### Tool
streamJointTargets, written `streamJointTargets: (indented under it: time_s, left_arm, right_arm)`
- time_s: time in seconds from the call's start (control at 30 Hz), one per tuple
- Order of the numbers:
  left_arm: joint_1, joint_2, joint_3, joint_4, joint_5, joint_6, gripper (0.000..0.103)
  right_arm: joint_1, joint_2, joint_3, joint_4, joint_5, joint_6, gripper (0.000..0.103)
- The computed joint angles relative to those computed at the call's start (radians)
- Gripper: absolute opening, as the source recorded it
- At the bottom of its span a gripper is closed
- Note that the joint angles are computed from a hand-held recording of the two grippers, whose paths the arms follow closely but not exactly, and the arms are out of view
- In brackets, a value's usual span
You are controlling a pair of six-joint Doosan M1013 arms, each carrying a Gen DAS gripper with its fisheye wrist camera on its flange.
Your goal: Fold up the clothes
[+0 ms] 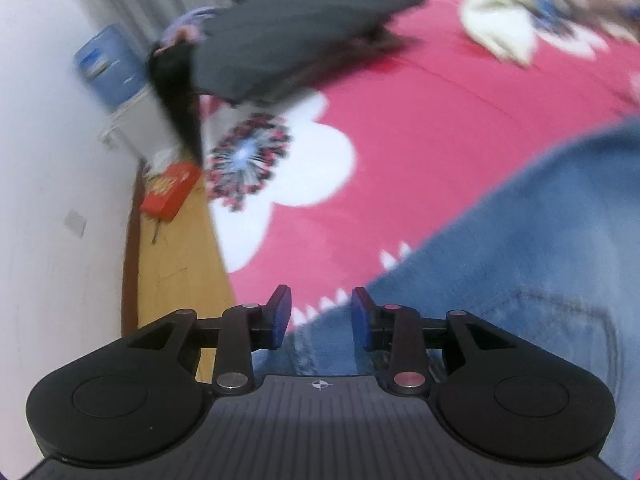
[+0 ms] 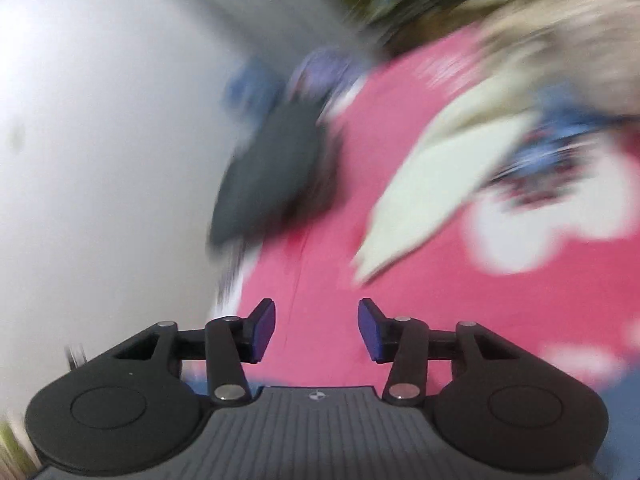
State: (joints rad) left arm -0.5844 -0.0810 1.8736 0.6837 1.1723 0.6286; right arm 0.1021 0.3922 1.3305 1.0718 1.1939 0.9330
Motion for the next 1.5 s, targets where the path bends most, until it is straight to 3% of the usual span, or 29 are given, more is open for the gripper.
streamJointTargets:
  time_s: [0.13,0.23,0.43,0.57,0.73,0.83,0.93,1.1,1.17,1.33,1.5]
  left_arm:
    - [-0.019,0.012,-0.047,0.061,0.029,-0.12,0.034]
    - [-0.049,0.039,-0.099,0.079,-0.011,-0.106,0.035]
    - [-0.104,0.153,-0.246,-0.052,-0.155,0.032,0.039]
    - [-0.14,0.242,-0.326,-0.167,-0.259,0.169,0.04]
    - [-0.169,0.304,-0.351,-0.242,-0.416,0.219,0.042]
    - [-0.174,0.315,-0.336,-0.263,-0.473,0.183,0.042]
    - [-0.173,0.316,-0.315,-0.25,-0.503,0.102,0.042]
    - [-0.182,0.299,-0.283,-0.141,-0.505,-0.043,0.042]
    - [-0.19,0.29,-0.274,-0.096,-0.486,-0.081,0.043]
    - [-0.2,0.274,-0.242,-0.034,-0.439,-0.192,0.043]
    - [-0.198,0.261,-0.216,0.006,-0.391,-0.289,0.043]
  right_arm:
    - [-0.139,-0.116,0.145,0.064,-0.154,0.061,0.053]
    - [-0.223,-0.179,0.241,0.049,-0.233,0.157,0.056]
    - [-0.302,-0.222,0.354,-0.017,-0.301,0.307,0.056]
    - [-0.315,-0.197,0.355,-0.021,-0.281,0.377,0.056]
    - [-0.285,-0.192,0.323,-0.054,-0.256,0.281,0.057]
    - [-0.259,-0.187,0.311,-0.127,-0.273,0.258,0.065]
    - [-0.245,-0.165,0.302,-0.194,-0.287,0.317,0.065]
    - [-0.243,-0.141,0.292,-0.215,-0.216,0.339,0.065]
    - [-0.231,-0.144,0.29,-0.246,-0.217,0.349,0.055]
    - [-0.209,-0.145,0.277,-0.303,-0.22,0.364,0.015]
    - [-0.239,-0.197,0.287,-0.209,-0.154,0.249,0.011]
